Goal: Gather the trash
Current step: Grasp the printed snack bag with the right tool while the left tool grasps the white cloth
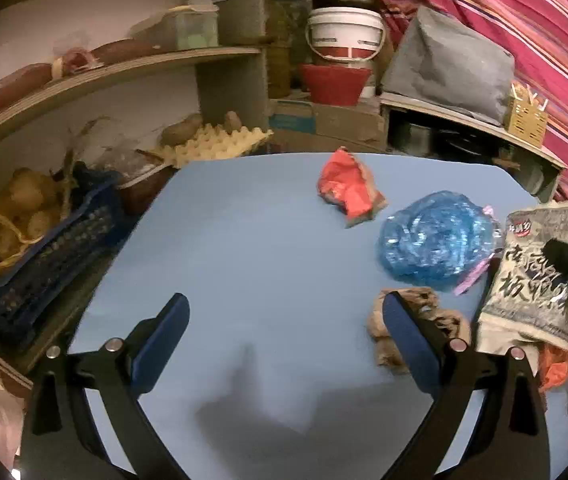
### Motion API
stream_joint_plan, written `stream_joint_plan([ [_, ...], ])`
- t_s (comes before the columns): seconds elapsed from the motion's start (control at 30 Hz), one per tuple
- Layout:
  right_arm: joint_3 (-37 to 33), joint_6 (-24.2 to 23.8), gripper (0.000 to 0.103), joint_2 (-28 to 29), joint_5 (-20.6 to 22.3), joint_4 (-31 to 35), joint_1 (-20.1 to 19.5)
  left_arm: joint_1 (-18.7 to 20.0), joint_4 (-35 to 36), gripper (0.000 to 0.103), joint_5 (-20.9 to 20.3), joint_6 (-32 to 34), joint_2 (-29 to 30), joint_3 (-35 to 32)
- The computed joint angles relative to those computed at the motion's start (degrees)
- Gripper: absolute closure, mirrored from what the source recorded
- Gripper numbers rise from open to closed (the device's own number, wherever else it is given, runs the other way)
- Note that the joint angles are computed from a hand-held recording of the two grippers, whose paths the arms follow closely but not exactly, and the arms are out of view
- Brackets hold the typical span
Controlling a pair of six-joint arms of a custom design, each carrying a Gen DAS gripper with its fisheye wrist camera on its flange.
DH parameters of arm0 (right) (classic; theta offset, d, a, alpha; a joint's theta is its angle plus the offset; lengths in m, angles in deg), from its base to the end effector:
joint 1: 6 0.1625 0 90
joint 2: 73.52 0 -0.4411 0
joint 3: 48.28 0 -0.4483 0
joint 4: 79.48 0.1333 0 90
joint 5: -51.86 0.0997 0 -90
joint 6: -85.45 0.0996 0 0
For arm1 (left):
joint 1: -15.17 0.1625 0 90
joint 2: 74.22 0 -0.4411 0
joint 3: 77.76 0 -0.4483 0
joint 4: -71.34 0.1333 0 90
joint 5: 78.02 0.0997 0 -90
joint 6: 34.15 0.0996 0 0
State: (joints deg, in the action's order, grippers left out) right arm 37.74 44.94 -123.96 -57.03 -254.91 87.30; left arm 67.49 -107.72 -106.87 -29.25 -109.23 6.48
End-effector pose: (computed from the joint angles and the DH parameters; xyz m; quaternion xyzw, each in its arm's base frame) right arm 0.1459 -0.7747 0.2572 0.2696 -0.8558 0.3465 0.2737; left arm -0.2909 -0.7374 0.1030 0.1325 0.8171 -0.4163 0.3761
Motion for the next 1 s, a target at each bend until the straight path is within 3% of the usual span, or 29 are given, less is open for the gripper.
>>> stream_joint_plan([
  [0.37, 0.97, 0.09, 0.099, -3.05, 0.09, -2.59, -2.42, 0.3, 8.19, 0.008, -6.89, -6.5, 2.98, -5.66],
  [0.77, 2.86, 0.78, 0.1, -7.31, 0.38, -4.75, -5.02, -2.94, 7.68, 0.008, -10.59, -3.59, 6.57, -8.24],
  [1.0, 4.35, 1.5, 0.1, -9.68, 0.85, -4.89, -6.56, -4.39, 10.79, 0.008, -11.66, -3.24, 9.45, -10.12],
])
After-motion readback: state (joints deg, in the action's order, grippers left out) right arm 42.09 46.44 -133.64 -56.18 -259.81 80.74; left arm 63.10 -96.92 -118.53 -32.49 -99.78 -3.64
